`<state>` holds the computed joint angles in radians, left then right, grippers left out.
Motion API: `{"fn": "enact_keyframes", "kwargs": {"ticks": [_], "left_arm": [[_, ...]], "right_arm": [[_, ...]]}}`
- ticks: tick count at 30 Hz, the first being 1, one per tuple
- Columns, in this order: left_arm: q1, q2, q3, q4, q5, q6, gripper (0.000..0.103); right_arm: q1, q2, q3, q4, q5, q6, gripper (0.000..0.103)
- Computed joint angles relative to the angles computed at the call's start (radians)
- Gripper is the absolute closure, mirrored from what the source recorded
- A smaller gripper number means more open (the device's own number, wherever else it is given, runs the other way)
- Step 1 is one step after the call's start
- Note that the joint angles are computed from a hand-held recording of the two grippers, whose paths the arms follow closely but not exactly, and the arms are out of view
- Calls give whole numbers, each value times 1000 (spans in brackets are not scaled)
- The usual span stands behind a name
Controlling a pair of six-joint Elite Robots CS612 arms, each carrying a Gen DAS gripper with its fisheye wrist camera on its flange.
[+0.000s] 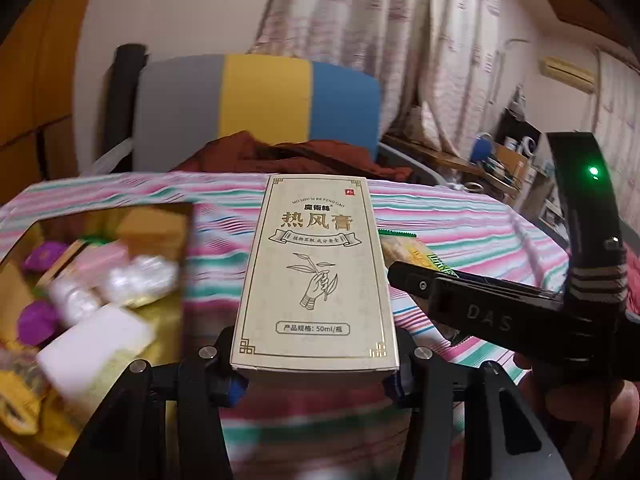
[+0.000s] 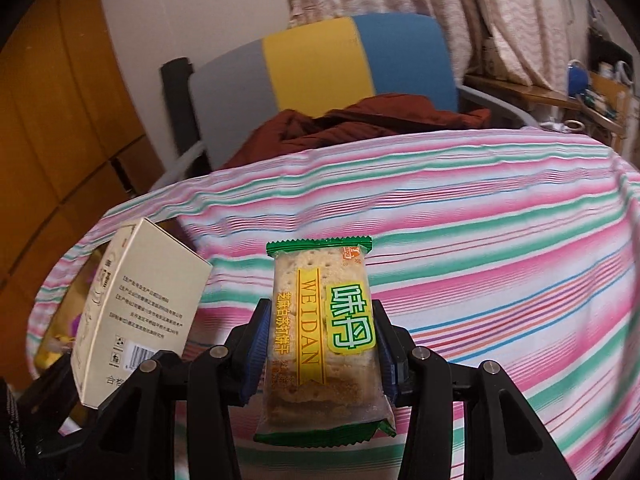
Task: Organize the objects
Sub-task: 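Lift the cream box and WEIDAN pack and carry them toward the gold tray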
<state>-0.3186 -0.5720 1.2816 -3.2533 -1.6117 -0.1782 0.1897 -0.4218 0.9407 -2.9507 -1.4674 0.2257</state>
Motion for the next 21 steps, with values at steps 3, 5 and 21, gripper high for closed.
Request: {"fn": "enact_keyframes", "kwargs": {"ticks": [3, 5, 21], "left_arm": [[20, -21, 31, 2, 0, -47, 51], [30, -31, 46, 3, 7, -69, 51], [122, -41, 29, 72, 99, -160, 51]], "right_arm": [[14, 4, -19, 12, 37, -19, 56], [25, 8, -33, 20, 61, -35, 56], [97, 85, -231, 159, 195, -125, 56]]}}
